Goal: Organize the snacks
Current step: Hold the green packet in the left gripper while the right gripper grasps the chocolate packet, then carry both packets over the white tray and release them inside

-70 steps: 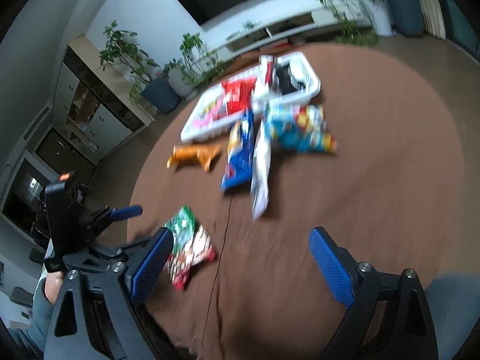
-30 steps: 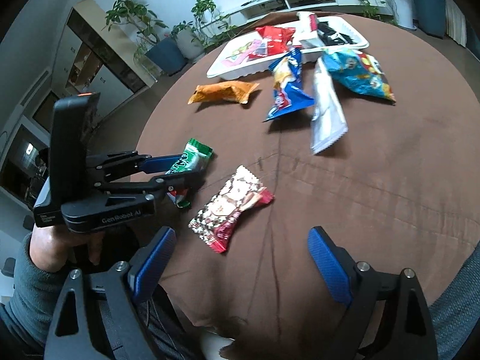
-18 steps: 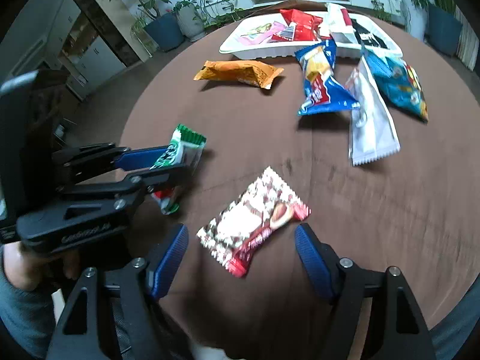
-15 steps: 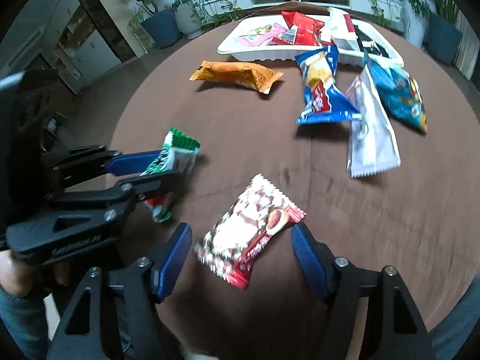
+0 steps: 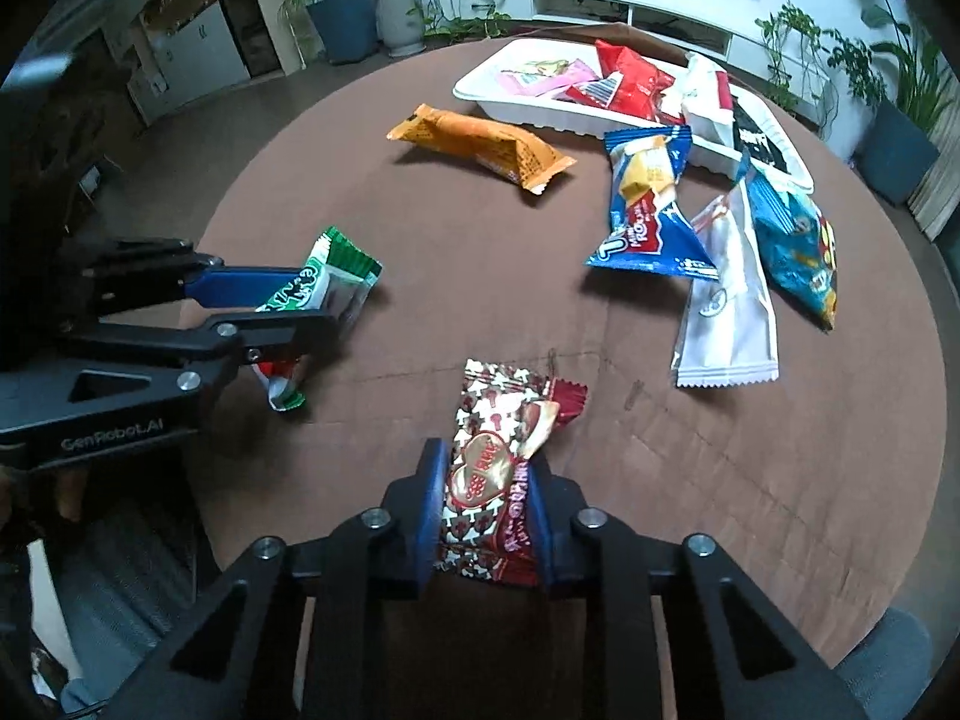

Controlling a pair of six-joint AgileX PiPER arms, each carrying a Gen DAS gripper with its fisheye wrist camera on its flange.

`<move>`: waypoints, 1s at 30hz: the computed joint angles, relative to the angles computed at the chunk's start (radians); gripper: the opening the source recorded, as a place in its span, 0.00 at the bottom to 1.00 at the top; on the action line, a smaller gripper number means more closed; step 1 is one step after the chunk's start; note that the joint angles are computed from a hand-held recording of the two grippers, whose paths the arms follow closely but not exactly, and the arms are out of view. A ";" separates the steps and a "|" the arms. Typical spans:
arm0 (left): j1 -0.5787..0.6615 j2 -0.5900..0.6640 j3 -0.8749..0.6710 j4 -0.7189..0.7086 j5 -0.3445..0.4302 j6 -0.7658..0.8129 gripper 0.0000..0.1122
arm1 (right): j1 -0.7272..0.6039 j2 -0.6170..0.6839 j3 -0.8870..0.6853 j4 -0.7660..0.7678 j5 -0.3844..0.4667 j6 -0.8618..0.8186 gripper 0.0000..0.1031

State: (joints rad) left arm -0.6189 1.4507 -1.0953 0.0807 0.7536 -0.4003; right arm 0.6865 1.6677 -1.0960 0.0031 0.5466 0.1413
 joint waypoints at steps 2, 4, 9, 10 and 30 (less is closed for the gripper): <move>0.004 -0.005 0.004 -0.005 -0.004 0.001 0.25 | -0.006 -0.010 0.014 0.004 -0.009 -0.004 0.23; 0.008 -0.008 0.007 -0.012 -0.010 0.004 0.25 | -0.002 -0.021 0.022 -0.004 -0.015 0.006 0.23; 0.019 -0.013 0.012 -0.037 -0.025 0.011 0.25 | 0.002 -0.058 0.039 -0.027 -0.032 0.022 0.23; 0.025 -0.016 0.015 -0.054 -0.035 0.018 0.25 | 0.000 -0.064 0.040 -0.023 -0.032 0.019 0.23; 0.213 0.136 -0.351 -0.166 0.021 0.154 0.25 | -0.430 -0.082 -0.157 0.209 0.035 -0.317 0.23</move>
State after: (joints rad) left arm -0.4058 1.5867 -1.4462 -0.0858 0.7745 -0.2460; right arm 0.2561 1.5854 -1.2533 0.2120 0.5817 -0.1752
